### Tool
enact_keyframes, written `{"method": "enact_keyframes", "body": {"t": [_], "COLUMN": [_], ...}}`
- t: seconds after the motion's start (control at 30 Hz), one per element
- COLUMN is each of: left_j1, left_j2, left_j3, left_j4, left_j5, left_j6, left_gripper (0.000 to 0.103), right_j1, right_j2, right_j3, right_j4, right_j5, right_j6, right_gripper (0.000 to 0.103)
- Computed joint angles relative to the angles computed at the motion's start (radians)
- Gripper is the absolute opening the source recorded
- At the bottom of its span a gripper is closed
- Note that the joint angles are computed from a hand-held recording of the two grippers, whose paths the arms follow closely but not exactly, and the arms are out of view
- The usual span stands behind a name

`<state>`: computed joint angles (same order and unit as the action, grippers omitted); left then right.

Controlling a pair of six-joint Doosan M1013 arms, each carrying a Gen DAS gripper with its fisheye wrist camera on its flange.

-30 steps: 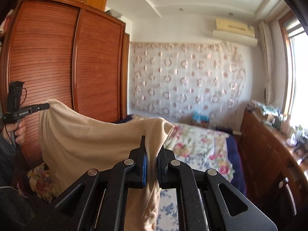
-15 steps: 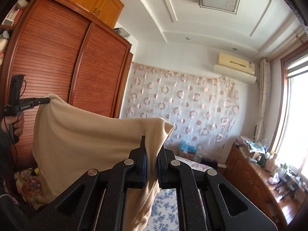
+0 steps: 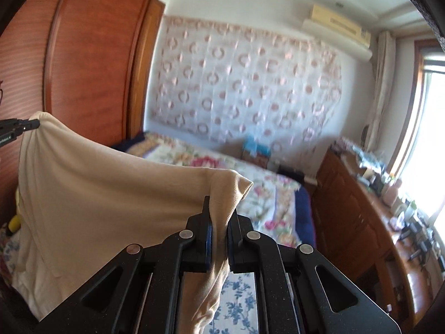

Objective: Fold small clothes
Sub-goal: 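Raise the shirt high with both grippers and swing it over itself, then lower the shirt onto the bed and open both grippers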

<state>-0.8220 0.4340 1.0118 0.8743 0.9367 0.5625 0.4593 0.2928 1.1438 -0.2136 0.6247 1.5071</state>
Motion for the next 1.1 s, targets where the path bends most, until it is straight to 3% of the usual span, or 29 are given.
{"method": "enact_keyframes", "body": {"t": [0.23,0.53,0.73,0.97,1.07,1.1], "left_j1": [0.049,0.106,0.124,0.138,0.133,0.132], "left_j2": [0.091,0.187,0.215,0.226,0.215,0.206], "left_j3": [-0.024,-0.132,-0.157,-0.172,-0.164,-0.153], "left_j4": [-0.144,-0.284,-0.353,-0.396,-0.389,-0.391], "left_j5": [0.005,0.037,0.058,0.065,0.064,0.056], "left_j6": [0.054,0.186,0.252,0.293,0.294,0.294], "left_gripper": [0.001,0.001,0.001,0.003,0.013,0.026], "right_j1": [-0.033,-0.062,-0.073,-0.084,-0.085,-0.084], "right_j2": [0.140,0.306,0.379,0.404,0.400,0.395], "right_j3": [-0.051,-0.215,-0.288,-0.306,-0.302,-0.296], "right_j4": [0.065,0.112,0.154,0.190,0.198,0.185], "right_j5": [0.052,0.176,0.238,0.260,0.251,0.244], "right_j6": [-0.020,-0.078,-0.104,-0.117,-0.111,-0.100], "right_gripper": [0.005,0.006,0.006,0.006,0.013,0.018]}}
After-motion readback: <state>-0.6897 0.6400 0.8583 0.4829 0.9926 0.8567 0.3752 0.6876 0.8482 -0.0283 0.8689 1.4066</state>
